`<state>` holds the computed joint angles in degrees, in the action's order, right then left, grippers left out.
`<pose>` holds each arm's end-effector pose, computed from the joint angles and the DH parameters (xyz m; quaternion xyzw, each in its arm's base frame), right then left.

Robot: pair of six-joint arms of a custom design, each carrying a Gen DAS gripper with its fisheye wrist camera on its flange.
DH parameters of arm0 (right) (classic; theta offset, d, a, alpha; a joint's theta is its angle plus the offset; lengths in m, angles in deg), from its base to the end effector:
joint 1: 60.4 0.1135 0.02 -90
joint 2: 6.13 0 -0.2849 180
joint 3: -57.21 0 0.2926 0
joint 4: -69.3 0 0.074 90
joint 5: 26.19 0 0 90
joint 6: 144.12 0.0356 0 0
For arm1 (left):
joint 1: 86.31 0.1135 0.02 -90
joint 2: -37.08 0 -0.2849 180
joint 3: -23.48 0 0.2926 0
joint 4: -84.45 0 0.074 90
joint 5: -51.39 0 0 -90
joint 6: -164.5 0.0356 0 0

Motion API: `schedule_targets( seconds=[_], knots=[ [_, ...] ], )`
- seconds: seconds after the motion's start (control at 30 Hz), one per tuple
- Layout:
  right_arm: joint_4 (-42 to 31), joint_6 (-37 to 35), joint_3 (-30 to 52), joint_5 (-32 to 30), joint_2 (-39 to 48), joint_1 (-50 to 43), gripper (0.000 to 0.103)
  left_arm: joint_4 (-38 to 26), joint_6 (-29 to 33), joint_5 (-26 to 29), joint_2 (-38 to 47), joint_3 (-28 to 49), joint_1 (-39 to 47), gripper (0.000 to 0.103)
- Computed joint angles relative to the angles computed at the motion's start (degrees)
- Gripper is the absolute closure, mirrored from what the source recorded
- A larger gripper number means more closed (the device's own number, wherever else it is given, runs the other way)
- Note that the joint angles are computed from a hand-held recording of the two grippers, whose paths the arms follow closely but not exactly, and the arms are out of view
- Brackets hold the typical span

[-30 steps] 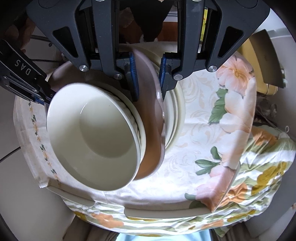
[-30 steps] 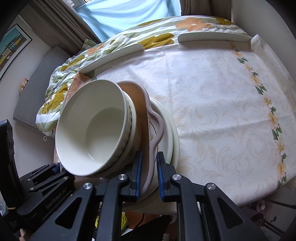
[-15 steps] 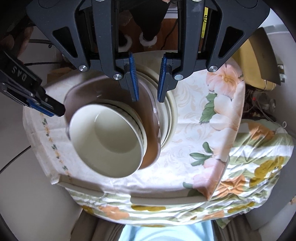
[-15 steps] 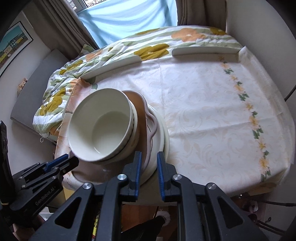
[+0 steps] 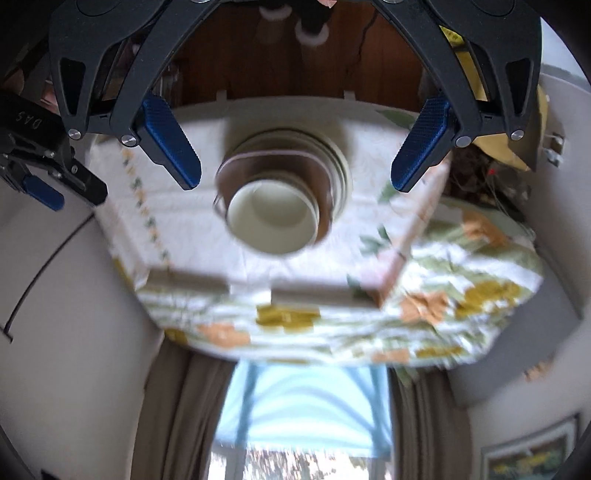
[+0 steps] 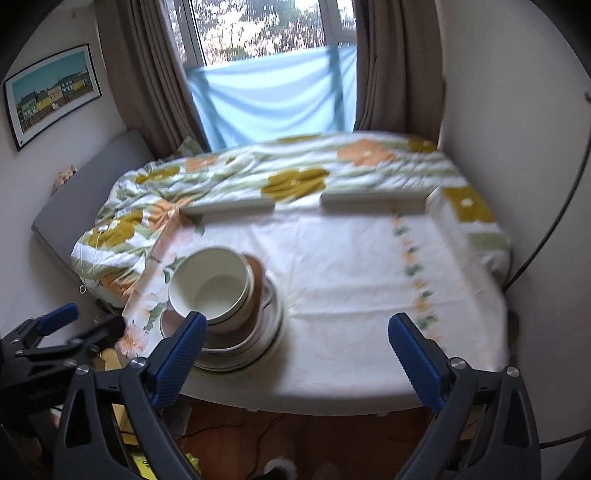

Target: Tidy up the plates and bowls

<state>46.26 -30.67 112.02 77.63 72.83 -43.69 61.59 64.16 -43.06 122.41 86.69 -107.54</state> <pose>0.2957 0.0799 0.1938 0.0982 0.9201 0.0192 0.3787 0.3229 -0.1225 0.2099 0.0728 0.9204 -0.0696 0.3779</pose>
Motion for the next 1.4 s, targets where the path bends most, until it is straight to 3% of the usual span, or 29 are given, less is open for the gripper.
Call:
schedule_targets(
  seconds=[0.2, 0.43, 0.73, 1.4],
  knots=[
    [-6.3, -2.6, -1.9, 7.0, -13.3, 2.4, 0.003, -0.2, 1.9, -9.3, -14.4, -3.8, -5.8, 0.001],
    [-9.9, -0.8, -1.5, 14.7, -21.1, 7.2, 0.003, -0.1, 4.1, -9.9, -21.0, -5.8, -6.2, 0.001],
    [-8.2, -1.1, -1.7, 18.6, -22.0, 9.9, 0.003, 2.6, 5.1, -10.0, -24.9, -7.9, -5.5, 0.001],
    [-6.6, -1.6, -1.7, 18.9, -21.2, 9.7, 0.003, 5.5, 6.8, -12.1, -24.9, -8.5, -7.0, 0.001]
  ],
)
